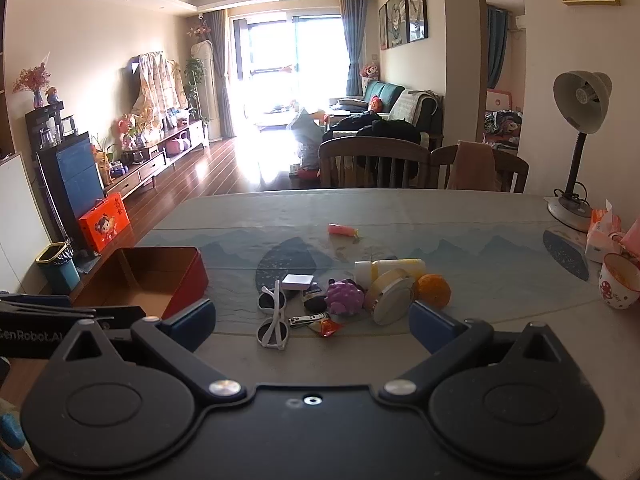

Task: Organize rigid objects
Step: 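Move both tools toward the cluttered objects on the table, then grasp the white sunglasses with the left tool while the right tool grasps the orange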

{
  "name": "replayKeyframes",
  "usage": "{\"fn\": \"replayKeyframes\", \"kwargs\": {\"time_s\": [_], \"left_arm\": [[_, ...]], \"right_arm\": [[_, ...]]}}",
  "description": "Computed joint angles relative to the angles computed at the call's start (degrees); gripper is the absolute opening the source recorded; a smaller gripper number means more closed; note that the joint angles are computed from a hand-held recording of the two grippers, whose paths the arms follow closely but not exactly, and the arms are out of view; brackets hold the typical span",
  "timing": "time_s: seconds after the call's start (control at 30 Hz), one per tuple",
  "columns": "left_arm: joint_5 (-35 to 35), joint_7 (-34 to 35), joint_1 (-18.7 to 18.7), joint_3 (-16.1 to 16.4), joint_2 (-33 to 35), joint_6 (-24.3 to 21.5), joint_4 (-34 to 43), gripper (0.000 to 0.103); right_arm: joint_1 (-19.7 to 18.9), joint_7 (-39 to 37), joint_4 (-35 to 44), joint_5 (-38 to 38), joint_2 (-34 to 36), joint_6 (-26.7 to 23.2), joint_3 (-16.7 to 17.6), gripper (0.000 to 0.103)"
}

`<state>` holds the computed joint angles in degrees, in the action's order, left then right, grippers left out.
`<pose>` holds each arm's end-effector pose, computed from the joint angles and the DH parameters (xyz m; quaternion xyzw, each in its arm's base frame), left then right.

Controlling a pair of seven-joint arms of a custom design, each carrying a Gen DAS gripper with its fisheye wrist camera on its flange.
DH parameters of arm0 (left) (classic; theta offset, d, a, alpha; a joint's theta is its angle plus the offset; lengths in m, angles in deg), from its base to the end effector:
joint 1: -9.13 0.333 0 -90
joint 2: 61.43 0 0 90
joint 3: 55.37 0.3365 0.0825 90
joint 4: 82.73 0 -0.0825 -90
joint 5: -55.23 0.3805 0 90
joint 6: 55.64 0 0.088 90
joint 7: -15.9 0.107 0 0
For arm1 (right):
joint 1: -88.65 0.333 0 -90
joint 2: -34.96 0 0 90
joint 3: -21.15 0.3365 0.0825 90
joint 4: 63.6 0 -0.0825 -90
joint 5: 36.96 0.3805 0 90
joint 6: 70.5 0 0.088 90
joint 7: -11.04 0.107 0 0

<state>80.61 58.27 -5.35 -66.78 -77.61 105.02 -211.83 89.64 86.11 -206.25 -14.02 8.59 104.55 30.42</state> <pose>0.4420 -0.2488 0.5917 -0.6420 0.6379 -0.3579 0.2297 0.4341 0.0588 0.5901 -0.6412 0.5898 -0.3043 0.3853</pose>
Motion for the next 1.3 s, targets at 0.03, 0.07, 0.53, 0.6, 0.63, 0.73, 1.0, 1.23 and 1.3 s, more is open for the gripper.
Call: {"fn": "replayKeyframes", "kwargs": {"time_s": [0.03, 0.07, 0.53, 0.6, 0.63, 0.73, 1.0, 1.23, 1.3], "left_arm": [[0.4, -0.3, 0.2, -0.3, 0.4, -0.4, 0.5, 0.103], [0.6, -0.6, 0.4, -0.4, 0.7, -0.5, 0.9, 0.103], [2.7, -3.5, 0.8, -2.0, 10.1, -5.6, 10.3, 0.103], [3.5, -3.4, 0.6, -2.2, 12.1, -6.4, 12.2, 0.103], [4.2, -3.6, 0.5, -2.3, 12.9, -6.8, 13.0, 0.103], [6.6, -3.7, 0.0, -2.6, 15.9, -7.9, 15.9, 0.103], [7.3, -5.0, -1.7, -2.2, 23.5, -12.5, 23.9, 0.103], [5.2, -3.3, -2.9, -2.1, 29.7, -17.0, 30.6, 0.103], [4.9, -3.1, -3.2, -1.9, 31.4, -17.7, 32.2, 0.103]], "right_arm": [[0.2, -0.2, 0.3, 0.1, 0.4, -0.1, -0.5, 0.103], [0.3, -0.3, 0.6, 0.2, 0.6, -0.2, -0.8, 0.103], [4.0, -7.1, 5.9, 7.3, 8.2, 3.5, -8.8, 0.103], [3.7, -8.5, 7.3, 7.8, 9.6, 2.1, -9.9, 0.103], [2.9, -9.0, 8.1, 7.3, 10.3, 0.9, -9.9, 0.103], [-1.8, -7.3, 9.6, 2.6, 12.7, -0.2, -7.4, 0.103], [-3.2, -7.3, 15.2, -2.2, 19.6, -4.3, -10.3, 0.103], [-1.5, -22.4, 22.3, 4.2, 26.0, -11.5, -13.6, 0.098], [-1.7, -27.5, 24.3, 6.1, 27.7, -13.8, -13.7, 0.095]]}}
